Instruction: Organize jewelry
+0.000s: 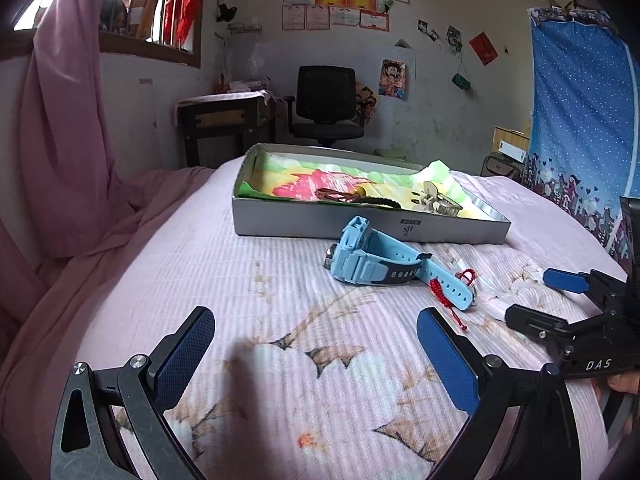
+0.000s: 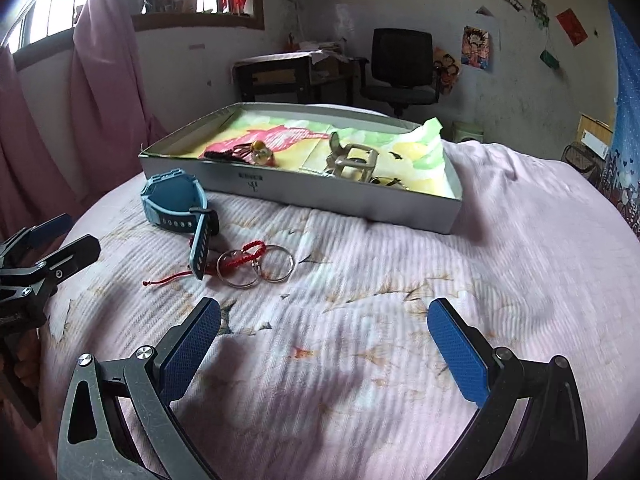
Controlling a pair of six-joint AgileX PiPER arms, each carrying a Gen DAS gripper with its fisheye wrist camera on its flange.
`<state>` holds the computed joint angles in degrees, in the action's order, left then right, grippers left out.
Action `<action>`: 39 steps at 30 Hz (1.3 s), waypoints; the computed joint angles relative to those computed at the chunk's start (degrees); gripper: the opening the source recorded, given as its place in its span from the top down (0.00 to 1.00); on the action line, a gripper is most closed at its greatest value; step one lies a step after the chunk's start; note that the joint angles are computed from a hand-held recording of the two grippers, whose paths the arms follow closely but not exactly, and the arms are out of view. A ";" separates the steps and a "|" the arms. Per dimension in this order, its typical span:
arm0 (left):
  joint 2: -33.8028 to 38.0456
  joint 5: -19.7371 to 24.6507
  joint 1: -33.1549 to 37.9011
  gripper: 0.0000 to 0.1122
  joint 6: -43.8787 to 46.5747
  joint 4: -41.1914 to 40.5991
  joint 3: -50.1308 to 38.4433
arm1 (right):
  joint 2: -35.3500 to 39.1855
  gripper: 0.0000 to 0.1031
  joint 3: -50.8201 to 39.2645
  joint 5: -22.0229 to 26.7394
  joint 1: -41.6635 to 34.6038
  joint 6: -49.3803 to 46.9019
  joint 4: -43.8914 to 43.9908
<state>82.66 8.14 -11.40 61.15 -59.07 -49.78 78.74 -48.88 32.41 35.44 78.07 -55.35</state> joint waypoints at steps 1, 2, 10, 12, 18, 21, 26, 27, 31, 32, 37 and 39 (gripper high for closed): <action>0.21 0.49 0.15 0.09 0.56 -0.65 -0.29 | 0.44 0.02 -0.27 -0.30 -0.01 -0.73 0.44; 0.41 1.00 0.32 0.09 1.59 -1.73 -0.58 | 0.64 0.02 -0.40 -0.65 -0.12 -1.34 0.80; 3.72 6.08 1.40 0.20 1.20 -2.08 -5.61 | 2.11 0.20 -2.18 -4.18 -1.16 -8.21 5.37; 5.31 8.02 1.75 0.24 -0.58 -1.10 -7.72 | 2.75 0.27 -2.87 -4.67 -1.74 -9.60 6.55; 10.05 13.67 2.95 0.40 -2.99 -1.57 -13.19 | 3.74 0.41 -3.39 -8.37 -4.63 -12.35 10.00; 11.85 15.74 3.08 0.50 -4.70 -0.37 -15.17 | 3.89 0.52 -3.25 -10.86 -5.78 -12.48 10.49; 13.96 17.72 3.05 0.55 -6.31 0.51 -17.94 | 5.00 0.66 -4.27 -13.94 -6.83 -13.82 11.20; 14.19 17.94 3.17 0.55 -6.44 0.39 -18.32 | 5.37 0.67 -4.66 -14.46 -6.99 -14.71 11.87; 14.92 19.79 3.95 0.55 -6.42 -1.28 -19.80 | 6.42 0.69 -5.70 -16.53 -8.01 -20.59 16.82; 15.15 20.16 4.06 0.56 -6.86 -1.14 -20.23 | 6.63 0.69 -5.94 -17.03 -8.28 -23.27 19.17; 16.72 20.76 3.41 0.69 -11.89 3.37 -22.12 | 7.80 0.81 -6.94 -18.19 -9.53 -35.02 30.21; 16.50 20.46 3.54 0.71 -10.42 1.74 -21.40 | 8.05 0.87 -6.92 -18.74 -9.96 -38.27 33.42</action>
